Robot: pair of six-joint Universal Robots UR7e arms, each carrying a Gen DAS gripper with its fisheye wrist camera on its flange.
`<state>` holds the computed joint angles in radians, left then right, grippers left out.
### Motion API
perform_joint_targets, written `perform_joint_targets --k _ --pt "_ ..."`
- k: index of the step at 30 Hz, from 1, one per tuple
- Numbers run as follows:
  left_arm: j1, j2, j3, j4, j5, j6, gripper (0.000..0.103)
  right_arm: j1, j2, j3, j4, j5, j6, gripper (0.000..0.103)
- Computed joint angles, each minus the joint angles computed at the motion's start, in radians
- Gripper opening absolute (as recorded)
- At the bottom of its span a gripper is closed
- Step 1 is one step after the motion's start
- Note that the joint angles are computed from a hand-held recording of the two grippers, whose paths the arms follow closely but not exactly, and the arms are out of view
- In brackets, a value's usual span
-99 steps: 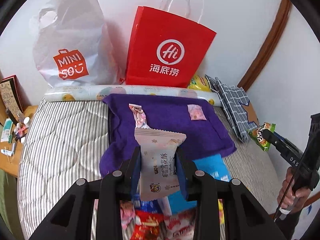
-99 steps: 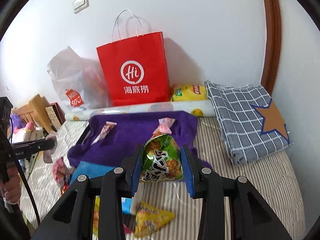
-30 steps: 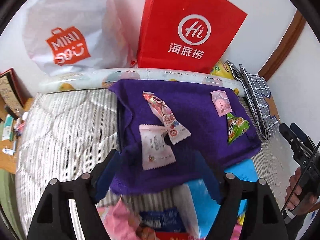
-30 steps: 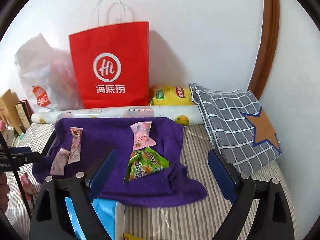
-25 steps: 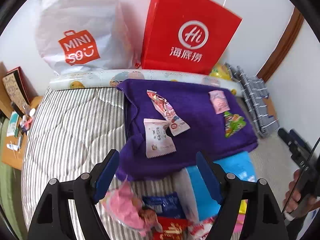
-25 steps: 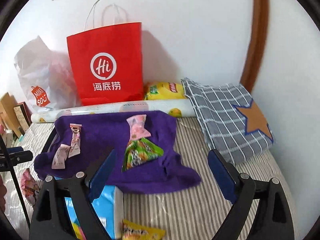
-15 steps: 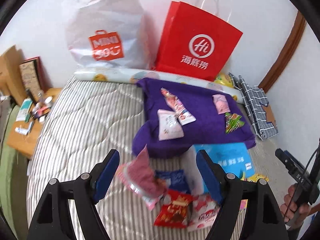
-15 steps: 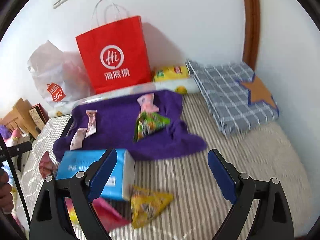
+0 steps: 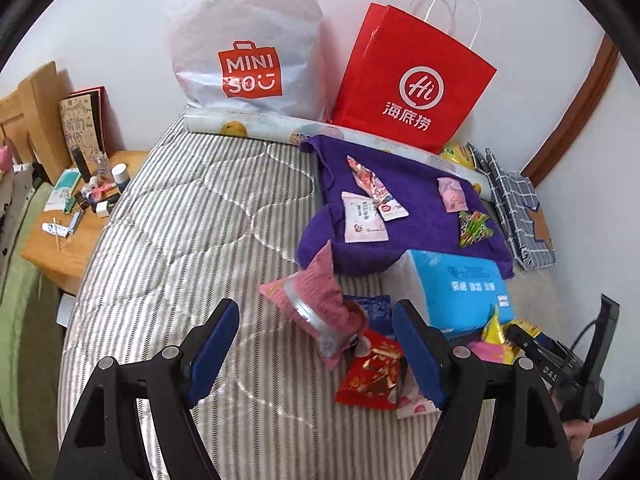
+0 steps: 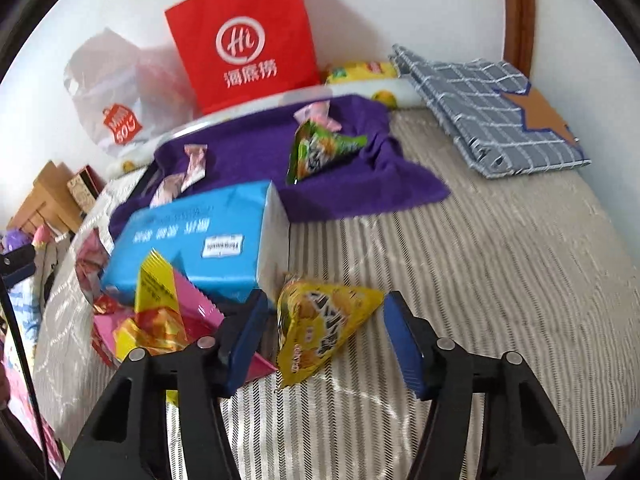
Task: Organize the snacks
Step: 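Grasp the yellow triangle snack with the right tool, then grasp the pink-red packet with the left tool while the right tool lifts the yellow snack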
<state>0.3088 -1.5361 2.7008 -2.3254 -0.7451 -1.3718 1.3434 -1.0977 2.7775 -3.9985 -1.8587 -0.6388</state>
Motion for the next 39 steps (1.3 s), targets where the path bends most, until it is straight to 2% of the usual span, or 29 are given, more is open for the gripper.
perform_joint_targets --k 3,5,6,8,10,12,16,19,22,25,29,39 --pt "0.003 0.007 0.005 -0.016 -0.008 0.017 0.077 0.015 0.089 -0.032 -0.053 -0.058 -0.015 0.061" --pt "0.013 0.016 0.011 -0.051 -0.018 0.042 0.077 0.014 0.118 -0.042 -0.072 -0.074 -0.025 0.054" --pt "0.018 0.018 0.013 -0.059 -0.020 0.049 0.077 0.002 0.119 -0.036 -0.078 -0.059 -0.039 0.052" --pt "0.018 0.025 0.014 -0.052 -0.016 0.049 0.077 -0.015 0.109 -0.023 -0.095 -0.042 -0.055 0.042" --pt "0.024 0.036 0.017 -0.056 -0.016 0.056 0.077 -0.044 0.069 -0.002 -0.090 -0.009 -0.065 0.038" --pt "0.040 0.062 0.016 -0.090 -0.020 0.084 0.077 -0.077 0.028 0.021 -0.087 0.028 -0.077 0.038" --pt "0.072 0.119 0.011 -0.169 -0.025 0.134 0.077 -0.102 0.013 0.041 -0.114 0.051 -0.099 0.038" --pt "0.116 0.177 0.001 -0.264 -0.037 0.182 0.077 -0.104 0.026 0.043 -0.122 0.057 -0.105 0.038" --pt "0.154 0.218 0.017 -0.423 -0.046 0.230 0.078 -0.113 0.042 0.052 -0.142 0.076 -0.110 0.038" --pt "0.177 0.232 0.024 -0.501 -0.036 0.249 0.077 -0.118 0.049 0.062 -0.157 0.082 -0.122 0.038" --pt "0.229 0.263 -0.007 -0.517 -0.039 0.286 0.077 -0.113 0.068 0.065 -0.192 0.061 -0.135 0.038" --pt "0.341 0.388 -0.069 -0.593 -0.107 0.376 0.074 -0.130 0.053 0.056 -0.159 0.062 -0.107 0.039"
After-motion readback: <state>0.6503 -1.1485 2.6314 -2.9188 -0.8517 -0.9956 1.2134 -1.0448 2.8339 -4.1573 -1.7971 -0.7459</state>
